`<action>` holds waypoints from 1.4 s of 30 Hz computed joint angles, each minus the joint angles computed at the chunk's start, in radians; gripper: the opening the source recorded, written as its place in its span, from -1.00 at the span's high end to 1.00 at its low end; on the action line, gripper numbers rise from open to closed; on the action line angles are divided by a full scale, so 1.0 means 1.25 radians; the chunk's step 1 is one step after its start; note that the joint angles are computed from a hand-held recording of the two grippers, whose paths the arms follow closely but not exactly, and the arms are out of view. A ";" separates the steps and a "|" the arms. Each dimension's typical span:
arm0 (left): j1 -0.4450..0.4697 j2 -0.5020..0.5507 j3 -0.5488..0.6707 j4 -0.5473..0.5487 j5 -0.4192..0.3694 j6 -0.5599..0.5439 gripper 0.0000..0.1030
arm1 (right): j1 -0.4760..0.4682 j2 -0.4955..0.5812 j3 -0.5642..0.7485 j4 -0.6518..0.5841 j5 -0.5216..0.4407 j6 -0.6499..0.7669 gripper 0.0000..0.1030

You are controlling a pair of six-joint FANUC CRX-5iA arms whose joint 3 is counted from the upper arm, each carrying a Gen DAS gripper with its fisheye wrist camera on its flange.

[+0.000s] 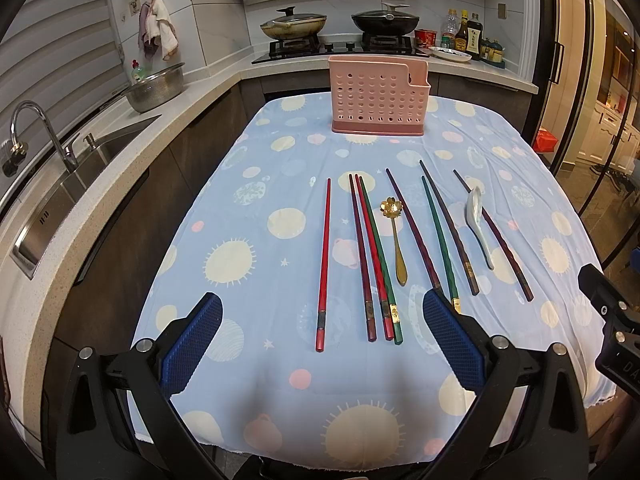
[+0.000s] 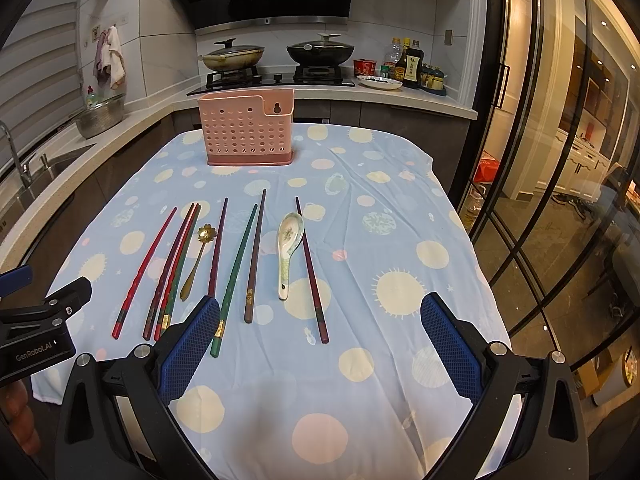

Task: Organize utensils

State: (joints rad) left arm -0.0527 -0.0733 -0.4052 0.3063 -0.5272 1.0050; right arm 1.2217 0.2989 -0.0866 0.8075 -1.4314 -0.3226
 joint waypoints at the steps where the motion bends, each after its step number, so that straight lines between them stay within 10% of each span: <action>1: 0.001 0.000 0.001 0.000 -0.001 -0.001 -0.86 | -0.001 -0.001 -0.002 0.001 0.001 0.000 -0.87; 35: 0.022 0.152 0.045 0.034 -0.001 -0.030 -0.86 | -0.059 0.016 -0.037 -0.045 0.101 -0.019 -0.87; 42: 0.019 0.215 0.078 0.035 -0.042 -0.052 -0.43 | -0.093 0.021 -0.063 -0.079 0.169 -0.014 -0.55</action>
State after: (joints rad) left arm -0.0289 0.1955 -0.3082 0.3500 -0.5794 0.9398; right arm 1.1050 0.3254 -0.1654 0.7092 -1.2203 -0.3405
